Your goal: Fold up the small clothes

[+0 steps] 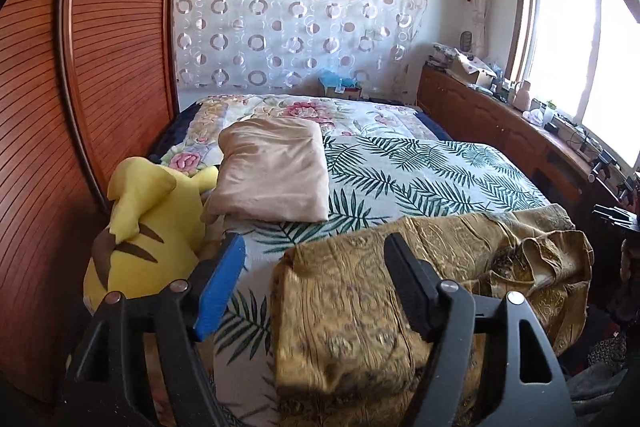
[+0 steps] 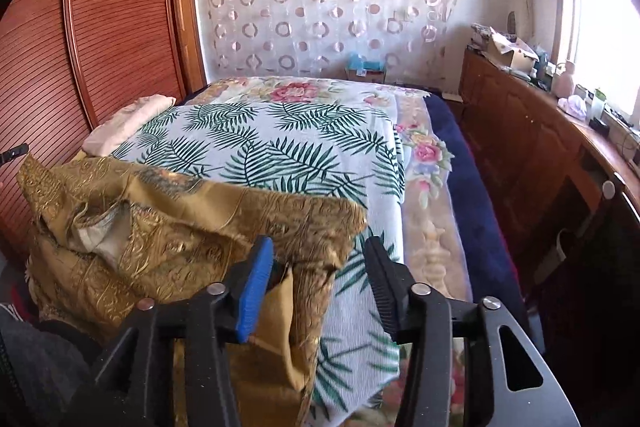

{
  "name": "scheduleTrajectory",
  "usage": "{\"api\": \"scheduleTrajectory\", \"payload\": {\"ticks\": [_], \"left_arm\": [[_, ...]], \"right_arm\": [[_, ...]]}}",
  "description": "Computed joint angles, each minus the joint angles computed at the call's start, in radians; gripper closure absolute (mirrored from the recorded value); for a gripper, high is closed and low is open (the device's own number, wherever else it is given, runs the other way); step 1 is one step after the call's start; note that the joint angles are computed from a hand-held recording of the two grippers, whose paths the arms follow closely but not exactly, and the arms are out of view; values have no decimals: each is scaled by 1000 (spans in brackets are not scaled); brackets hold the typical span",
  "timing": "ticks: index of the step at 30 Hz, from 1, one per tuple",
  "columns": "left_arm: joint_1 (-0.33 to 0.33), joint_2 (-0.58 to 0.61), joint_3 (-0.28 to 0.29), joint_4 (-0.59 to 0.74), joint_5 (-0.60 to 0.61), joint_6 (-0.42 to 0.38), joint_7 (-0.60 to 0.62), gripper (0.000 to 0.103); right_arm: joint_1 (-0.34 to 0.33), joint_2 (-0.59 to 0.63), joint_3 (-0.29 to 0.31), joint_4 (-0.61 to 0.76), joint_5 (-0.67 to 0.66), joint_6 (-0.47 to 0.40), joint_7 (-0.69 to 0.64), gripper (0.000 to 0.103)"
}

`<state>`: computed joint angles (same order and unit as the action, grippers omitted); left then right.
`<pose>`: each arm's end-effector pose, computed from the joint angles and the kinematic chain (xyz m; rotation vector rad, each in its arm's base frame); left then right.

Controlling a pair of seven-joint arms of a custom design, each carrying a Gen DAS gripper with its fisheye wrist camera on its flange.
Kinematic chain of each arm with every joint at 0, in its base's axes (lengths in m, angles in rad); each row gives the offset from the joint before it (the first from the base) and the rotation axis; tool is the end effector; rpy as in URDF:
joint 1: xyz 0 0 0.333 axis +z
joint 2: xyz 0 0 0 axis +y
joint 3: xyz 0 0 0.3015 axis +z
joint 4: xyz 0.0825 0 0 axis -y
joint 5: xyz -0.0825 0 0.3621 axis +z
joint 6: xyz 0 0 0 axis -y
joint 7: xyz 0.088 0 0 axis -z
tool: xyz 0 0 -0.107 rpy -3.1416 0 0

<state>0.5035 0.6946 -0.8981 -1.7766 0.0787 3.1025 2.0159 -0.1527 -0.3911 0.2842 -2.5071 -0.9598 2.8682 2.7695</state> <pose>0.6657 -0.1549 0.3877 -1.2357 2.1953 -1.2154 0.4314 0.1098 0.4756 -1.5453 1.8880 -0.9686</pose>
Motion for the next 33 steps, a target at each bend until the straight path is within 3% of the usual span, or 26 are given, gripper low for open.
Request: {"api": "scheduleTrajectory", "payload": {"ticks": [6, 9, 14, 19, 26, 31, 33], "left_arm": [[-274, 85, 239, 348, 6, -193, -18, 30], [-377, 164, 323, 531, -1, -320, -19, 30], [-503, 236, 461, 675, 2, -469, -32, 30], [-530, 227, 525, 615, -47, -500, -8, 30], [-529, 203, 547, 535, -126, -459, 28, 30], [-517, 193, 525, 516, -149, -457, 77, 48], [-529, 195, 535, 523, -151, -459, 73, 48]], "right_arm": [[-1, 130, -26, 104, -64, 3, 41, 46], [34, 188, -63, 142, -62, -16, 27, 45], [114, 258, -140, 192, 37, -59, -72, 45], [179, 292, -206, 216, 127, -90, -155, 45], [211, 304, -235, 223, 180, -114, -195, 38], [213, 320, -245, 241, 210, -113, -221, 34], [219, 325, -251, 243, 228, -104, -240, 34]]}}
